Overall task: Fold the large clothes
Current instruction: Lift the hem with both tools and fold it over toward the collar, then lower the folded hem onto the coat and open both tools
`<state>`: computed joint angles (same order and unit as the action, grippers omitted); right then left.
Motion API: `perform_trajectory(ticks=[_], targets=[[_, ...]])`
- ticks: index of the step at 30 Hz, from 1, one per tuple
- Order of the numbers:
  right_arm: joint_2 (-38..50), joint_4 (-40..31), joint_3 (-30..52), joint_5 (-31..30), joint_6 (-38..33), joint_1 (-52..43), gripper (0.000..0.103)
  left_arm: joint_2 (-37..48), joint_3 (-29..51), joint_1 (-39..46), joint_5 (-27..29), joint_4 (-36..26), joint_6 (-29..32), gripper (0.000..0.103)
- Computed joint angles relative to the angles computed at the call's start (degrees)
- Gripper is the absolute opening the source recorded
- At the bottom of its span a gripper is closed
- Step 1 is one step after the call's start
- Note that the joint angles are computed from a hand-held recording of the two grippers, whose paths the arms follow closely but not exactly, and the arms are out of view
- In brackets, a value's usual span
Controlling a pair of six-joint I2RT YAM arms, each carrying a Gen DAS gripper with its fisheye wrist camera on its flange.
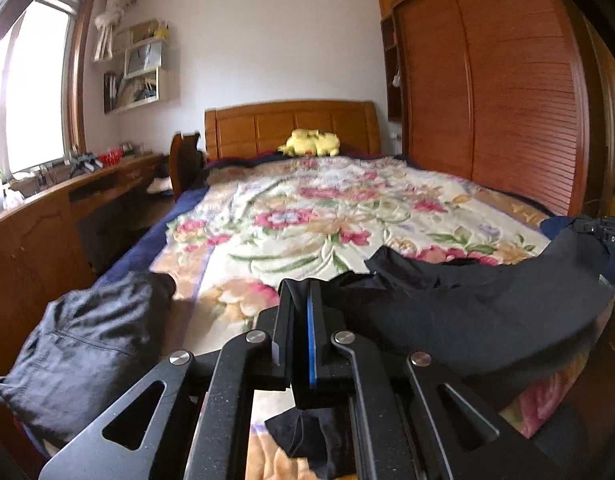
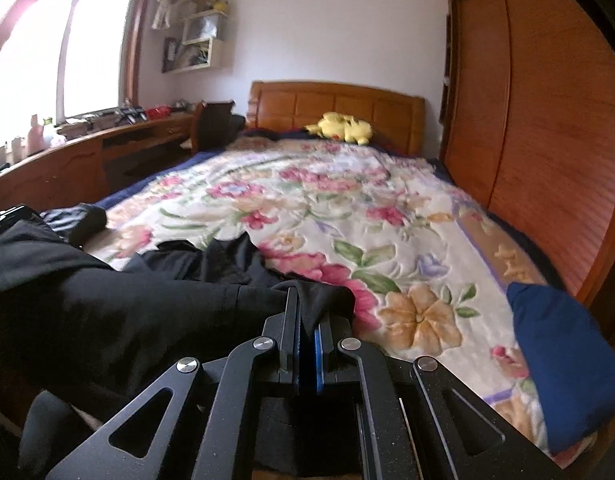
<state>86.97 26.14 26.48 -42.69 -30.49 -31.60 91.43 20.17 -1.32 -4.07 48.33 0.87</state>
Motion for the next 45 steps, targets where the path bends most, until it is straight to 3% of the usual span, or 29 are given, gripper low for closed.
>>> perform_trajectory(ticks=[5, 12, 20, 29, 35, 37, 40, 42, 43, 44, 45], targets=[[6.3, 1.0, 5.2, 8.1, 2.5, 7.6, 0.004, 9.8, 7.1, -0.1, -0.6, 0.2, 0.1, 0.006], [10.4, 0.2, 11.0, 12.3, 3.7, 12.7, 0.005, 19.2, 18.9, 0.4, -0.4, -4.0, -0.2, 0.006], [20.6, -2.0, 24.4, 15.6, 8.5, 17.5, 0.005, 26.5, 32.2, 1.9, -0.2, -10.5, 1.2, 0.006], [32.7, -4.6, 40.6, 24.2, 11.2, 24.0, 0.005, 34.3, 46.2, 2.6, -1.1, -17.4, 2.4, 0.006], [40.7, -12.9, 51.6, 29.2, 10.4, 26.5, 0.005, 38.2, 51.4, 2.3, -1.4, -21.4, 2.9, 0.006], [42.6, -14.8, 54.0, 30.1, 10.4, 26.7, 0.005, 37.8, 50.0, 2.0, -2.0, -20.2, 3.2, 0.012], [42.6, -16.0, 55.2, 30.6, 10.6, 26.9, 0.014, 35.8, 47.0, 2.0, -1.0, -18.8, 2.8, 0.031], [41.1, -14.0, 53.0, 30.7, 10.5, 26.8, 0.038, 33.8, 43.8, 2.1, -0.1, -17.3, 2.9, 0.043], [40.4, -12.0, 51.5, 31.4, 10.8, 26.8, 0.063, 33.0, 42.6, 2.0, 0.3, -16.9, 3.2, 0.044], [39.2, -9.5, 49.5, 31.1, 11.2, 26.5, 0.073, 32.1, 41.3, 1.7, 0.3, -16.8, 3.3, 0.051], [37.8, -7.6, 47.4, 30.5, 11.5, 26.1, 0.074, 30.8, 39.1, 1.5, 0.7, -16.1, 3.6, 0.065]])
